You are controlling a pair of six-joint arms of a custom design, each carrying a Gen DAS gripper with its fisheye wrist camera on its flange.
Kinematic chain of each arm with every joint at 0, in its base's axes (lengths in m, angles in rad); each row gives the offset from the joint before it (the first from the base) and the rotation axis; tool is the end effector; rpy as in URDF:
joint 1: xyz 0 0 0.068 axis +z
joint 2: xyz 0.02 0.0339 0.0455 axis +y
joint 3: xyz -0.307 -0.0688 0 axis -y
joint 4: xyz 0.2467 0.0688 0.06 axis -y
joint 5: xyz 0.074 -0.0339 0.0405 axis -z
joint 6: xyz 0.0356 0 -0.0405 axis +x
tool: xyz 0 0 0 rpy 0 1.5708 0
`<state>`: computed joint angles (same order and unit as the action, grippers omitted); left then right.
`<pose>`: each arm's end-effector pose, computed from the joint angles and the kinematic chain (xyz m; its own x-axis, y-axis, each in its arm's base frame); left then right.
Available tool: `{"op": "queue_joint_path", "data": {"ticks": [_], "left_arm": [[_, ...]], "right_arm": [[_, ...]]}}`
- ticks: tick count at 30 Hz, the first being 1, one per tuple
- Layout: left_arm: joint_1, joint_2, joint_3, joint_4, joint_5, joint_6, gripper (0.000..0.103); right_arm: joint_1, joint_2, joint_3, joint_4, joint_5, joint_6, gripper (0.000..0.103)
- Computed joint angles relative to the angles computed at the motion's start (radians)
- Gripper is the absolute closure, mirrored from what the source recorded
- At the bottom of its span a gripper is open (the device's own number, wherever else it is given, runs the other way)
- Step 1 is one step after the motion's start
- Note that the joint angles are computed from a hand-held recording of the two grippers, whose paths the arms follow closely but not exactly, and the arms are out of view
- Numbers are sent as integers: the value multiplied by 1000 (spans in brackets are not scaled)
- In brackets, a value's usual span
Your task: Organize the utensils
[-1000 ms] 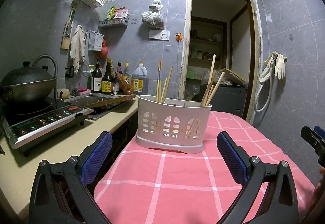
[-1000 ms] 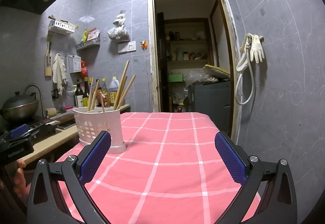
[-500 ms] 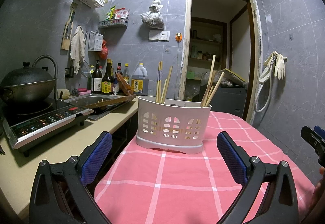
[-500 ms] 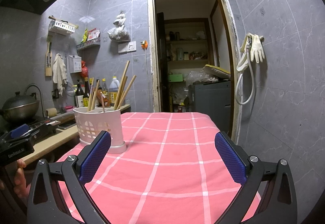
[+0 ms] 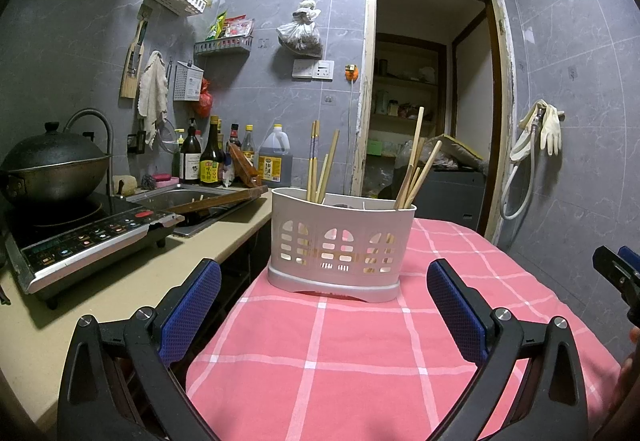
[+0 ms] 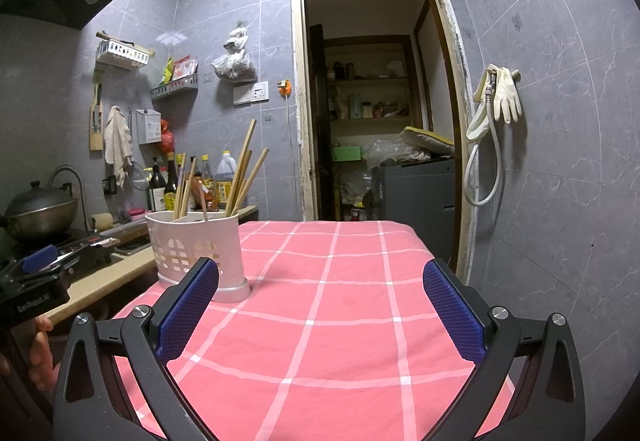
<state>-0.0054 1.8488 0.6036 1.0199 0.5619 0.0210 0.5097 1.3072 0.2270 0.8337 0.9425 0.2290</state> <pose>0.3414 -0.0208 0.1709 -0.2123 0.0189 -0.9770 0.5285 0.8432 -0.0985 0.1897 0.0730 0.1974 -0.1171 0.0874 -0.9893 0.4360 0.8995 0.0279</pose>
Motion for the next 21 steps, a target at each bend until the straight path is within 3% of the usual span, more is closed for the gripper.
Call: {"op": "queue_joint_path", "data": {"ticks": [21], "left_arm": [[-8,-19,-20,6,5,12,2]], "right_arm": [[4,1,0,-2,3,4,0]]}}
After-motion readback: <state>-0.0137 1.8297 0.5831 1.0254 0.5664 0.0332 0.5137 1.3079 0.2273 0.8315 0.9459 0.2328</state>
